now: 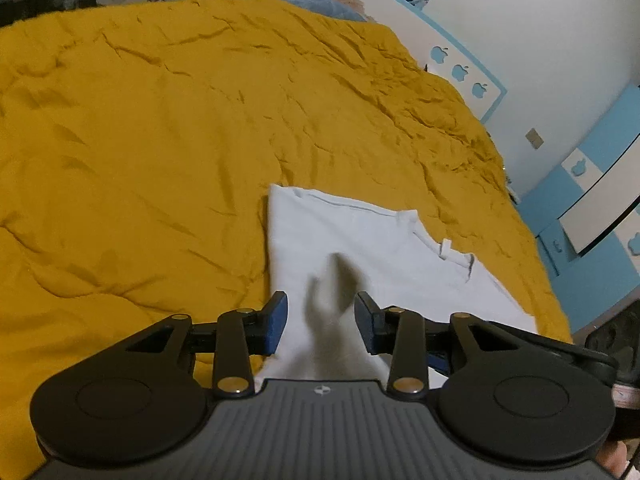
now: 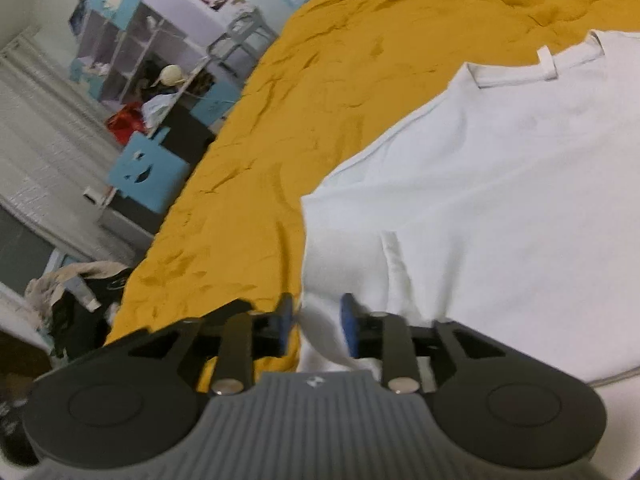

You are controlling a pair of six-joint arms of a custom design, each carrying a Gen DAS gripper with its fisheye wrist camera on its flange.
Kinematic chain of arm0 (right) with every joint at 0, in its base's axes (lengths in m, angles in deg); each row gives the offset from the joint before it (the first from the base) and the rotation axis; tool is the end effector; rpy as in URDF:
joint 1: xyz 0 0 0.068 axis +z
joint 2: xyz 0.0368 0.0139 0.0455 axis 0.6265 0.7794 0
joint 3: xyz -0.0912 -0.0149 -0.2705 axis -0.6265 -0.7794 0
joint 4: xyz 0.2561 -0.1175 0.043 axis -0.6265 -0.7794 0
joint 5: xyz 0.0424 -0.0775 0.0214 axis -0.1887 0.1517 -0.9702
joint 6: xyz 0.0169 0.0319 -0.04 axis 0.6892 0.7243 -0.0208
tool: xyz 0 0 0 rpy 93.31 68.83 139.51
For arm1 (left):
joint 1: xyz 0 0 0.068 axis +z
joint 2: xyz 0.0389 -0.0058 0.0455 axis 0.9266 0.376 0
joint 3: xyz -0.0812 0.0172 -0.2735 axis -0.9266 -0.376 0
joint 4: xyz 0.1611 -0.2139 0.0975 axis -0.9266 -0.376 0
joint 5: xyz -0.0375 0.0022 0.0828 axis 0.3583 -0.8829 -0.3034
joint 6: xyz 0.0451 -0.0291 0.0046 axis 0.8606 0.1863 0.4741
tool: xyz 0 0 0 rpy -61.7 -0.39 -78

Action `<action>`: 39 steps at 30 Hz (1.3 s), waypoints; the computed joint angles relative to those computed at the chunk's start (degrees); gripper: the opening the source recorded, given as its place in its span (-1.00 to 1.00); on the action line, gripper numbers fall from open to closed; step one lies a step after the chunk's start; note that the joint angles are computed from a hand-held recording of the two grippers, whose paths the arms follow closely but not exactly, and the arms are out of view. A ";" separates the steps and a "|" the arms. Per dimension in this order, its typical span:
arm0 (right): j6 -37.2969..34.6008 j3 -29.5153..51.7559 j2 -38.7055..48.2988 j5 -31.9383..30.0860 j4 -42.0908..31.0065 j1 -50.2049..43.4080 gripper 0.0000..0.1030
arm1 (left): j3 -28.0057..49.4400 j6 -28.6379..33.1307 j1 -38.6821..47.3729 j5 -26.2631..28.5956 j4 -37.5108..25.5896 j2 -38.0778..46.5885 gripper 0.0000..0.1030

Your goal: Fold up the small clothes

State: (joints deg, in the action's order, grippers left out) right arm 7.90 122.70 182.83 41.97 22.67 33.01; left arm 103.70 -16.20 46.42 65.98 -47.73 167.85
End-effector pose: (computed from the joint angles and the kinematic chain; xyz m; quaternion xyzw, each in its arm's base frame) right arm 0.3315 -0.0090 0.0869 0.0398 0.8855 0.3705 0.2777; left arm 0.2711 -0.1106 0.1307 -0.0989 0.8983 -0.2474 0.3494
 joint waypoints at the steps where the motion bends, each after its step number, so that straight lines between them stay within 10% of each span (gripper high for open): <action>1: -1.15 -0.47 -0.62 -1.05 -0.57 -0.93 -0.33 | 0.22 -0.35 -0.14 0.34 0.42 0.77 -0.07; 9: -16.70 0.07 -5.46 -0.07 -12.02 -14.05 -0.31 | 3.35 0.81 -4.37 -3.81 -2.28 5.22 -0.07; 25: -59.28 -1.58 -3.88 16.16 -7.12 -49.32 -0.20 | 6.93 7.30 -14.58 -19.42 -8.99 9.75 -0.07; 32: -57.19 -3.05 -0.19 19.88 3.66 -43.62 -0.57 | 7.95 7.02 -15.15 -20.89 -10.64 10.88 -0.11; 39: -48.98 0.95 -0.93 17.72 -0.64 -45.41 -0.96 | 9.45 8.39 -15.42 -22.00 -11.98 12.34 -0.14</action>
State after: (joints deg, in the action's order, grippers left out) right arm -41.08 123.65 181.90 59.69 22.03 -12.40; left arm 113.15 -7.82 30.99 43.97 -59.71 180.19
